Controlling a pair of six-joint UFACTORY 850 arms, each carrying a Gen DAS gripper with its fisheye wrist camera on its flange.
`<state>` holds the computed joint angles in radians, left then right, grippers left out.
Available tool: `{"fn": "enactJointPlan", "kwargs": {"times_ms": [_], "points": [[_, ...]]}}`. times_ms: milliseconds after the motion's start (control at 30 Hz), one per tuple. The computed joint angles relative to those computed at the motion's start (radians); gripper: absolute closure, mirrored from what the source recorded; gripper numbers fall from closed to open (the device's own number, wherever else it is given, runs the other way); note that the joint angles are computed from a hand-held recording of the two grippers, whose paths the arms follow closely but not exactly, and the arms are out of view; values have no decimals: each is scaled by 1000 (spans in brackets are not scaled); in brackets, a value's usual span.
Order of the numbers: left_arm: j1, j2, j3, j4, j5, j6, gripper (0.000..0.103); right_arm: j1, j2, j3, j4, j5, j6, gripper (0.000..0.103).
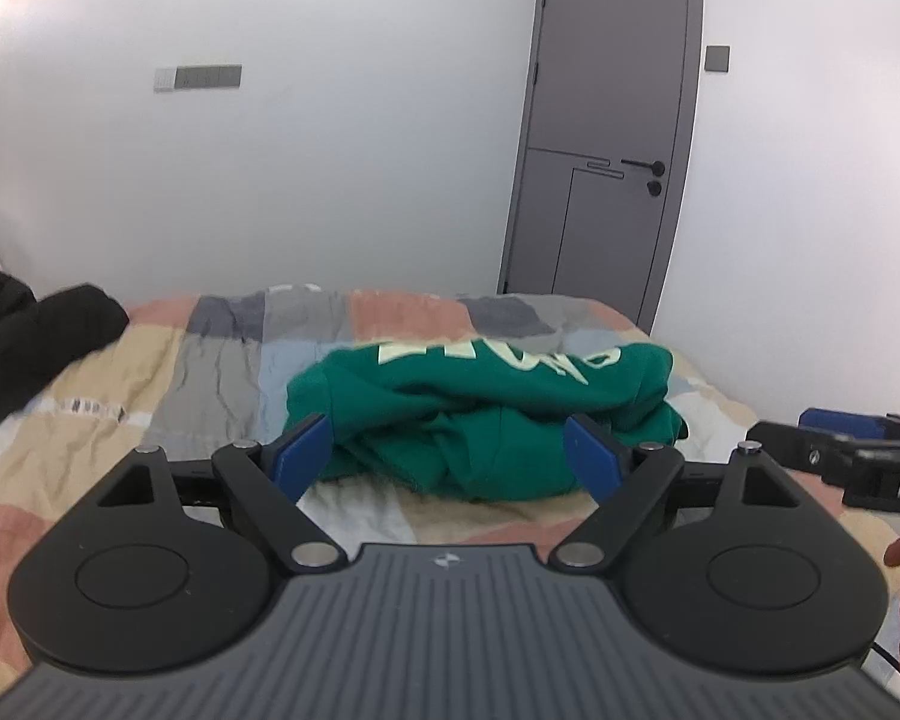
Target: Fold large clothes
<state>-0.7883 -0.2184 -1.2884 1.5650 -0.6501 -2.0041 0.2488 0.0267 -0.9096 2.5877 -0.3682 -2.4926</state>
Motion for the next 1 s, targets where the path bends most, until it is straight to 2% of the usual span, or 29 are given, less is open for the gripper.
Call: {"fn": "enactJointPlan", "kwargs": {"times_ms": [300,700,1000], "points": [[5,-22,-7,-11,6,6,14,5,-7,10,-26,33,38,18],[6,-26,-10,-20,0,4,11,2,-9,7,-56,29,61,18],[4,-6,9,13,12,-38,3,6,1,9,-6,40,11,18]]}}
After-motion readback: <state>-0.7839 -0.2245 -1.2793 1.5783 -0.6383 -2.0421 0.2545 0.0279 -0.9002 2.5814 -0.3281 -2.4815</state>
